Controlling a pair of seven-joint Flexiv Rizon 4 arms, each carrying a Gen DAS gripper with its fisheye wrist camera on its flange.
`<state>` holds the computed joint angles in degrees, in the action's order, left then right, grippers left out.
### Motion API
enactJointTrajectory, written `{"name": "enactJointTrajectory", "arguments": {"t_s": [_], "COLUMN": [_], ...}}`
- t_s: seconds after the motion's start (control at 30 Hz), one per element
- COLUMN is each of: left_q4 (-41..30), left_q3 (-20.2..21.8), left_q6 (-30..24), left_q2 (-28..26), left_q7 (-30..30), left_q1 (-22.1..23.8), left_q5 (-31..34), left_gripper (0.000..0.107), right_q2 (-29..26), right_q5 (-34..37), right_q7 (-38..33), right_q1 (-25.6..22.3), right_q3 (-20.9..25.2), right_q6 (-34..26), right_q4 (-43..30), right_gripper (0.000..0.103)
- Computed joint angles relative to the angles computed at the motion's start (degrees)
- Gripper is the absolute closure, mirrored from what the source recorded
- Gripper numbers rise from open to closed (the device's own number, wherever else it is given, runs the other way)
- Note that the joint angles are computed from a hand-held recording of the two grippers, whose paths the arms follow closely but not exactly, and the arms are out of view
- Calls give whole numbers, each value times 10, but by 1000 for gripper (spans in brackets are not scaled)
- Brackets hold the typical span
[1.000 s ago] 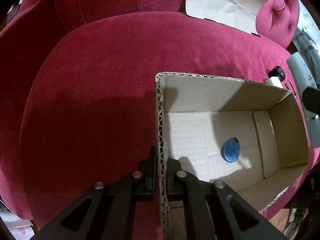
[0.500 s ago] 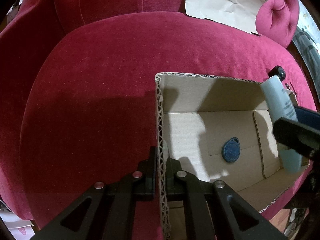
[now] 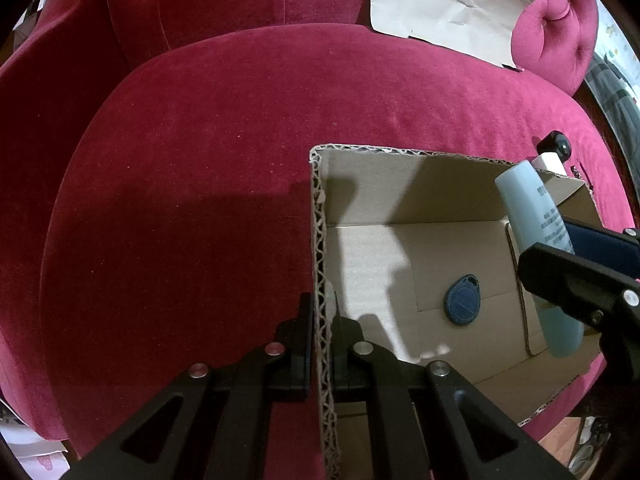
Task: Organize rigid objects
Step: 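Lower the bottle into the box and open the right gripper, then withdraw the right gripper from the box toward the remaining items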
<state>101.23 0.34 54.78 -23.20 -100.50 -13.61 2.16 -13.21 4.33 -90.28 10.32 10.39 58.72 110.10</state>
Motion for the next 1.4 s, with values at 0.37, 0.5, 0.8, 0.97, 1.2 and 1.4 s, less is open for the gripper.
{"name": "enactJointTrajectory", "arguments": {"t_s": [0.37, 0.5, 0.8, 0.97, 1.2, 1.4], "left_q4": [-2, -6, -6, -3, 1, 3], "left_q3": [-1, 0, 1, 1, 0, 0], "left_q6": [-1, -4, -3, 1, 3, 5], "left_q2": [-1, -2, -3, -2, 0, 0], "left_q7": [0, 0, -4, -3, -3, -2], "left_q1": [1, 0, -3, -2, -1, 0], "left_q5": [-1, 1, 7, 5, 3, 2], "left_gripper": [101, 101, 101, 101, 102, 102], "right_q2": [3, 1, 5, 13, 24, 33], "right_q5": [-40, -58, -65, -72, -80, -82], "right_q7": [43, 59, 57, 56, 63, 64], "right_q1": [8, 5, 2, 2, 2, -5], "right_q3": [-14, -18, -14, -15, -18, -24], "right_q6": [33, 37, 33, 38, 34, 28], "right_q4": [18, 20, 19, 22, 23, 21], "right_gripper": [9, 0, 0, 0, 0, 0]}}
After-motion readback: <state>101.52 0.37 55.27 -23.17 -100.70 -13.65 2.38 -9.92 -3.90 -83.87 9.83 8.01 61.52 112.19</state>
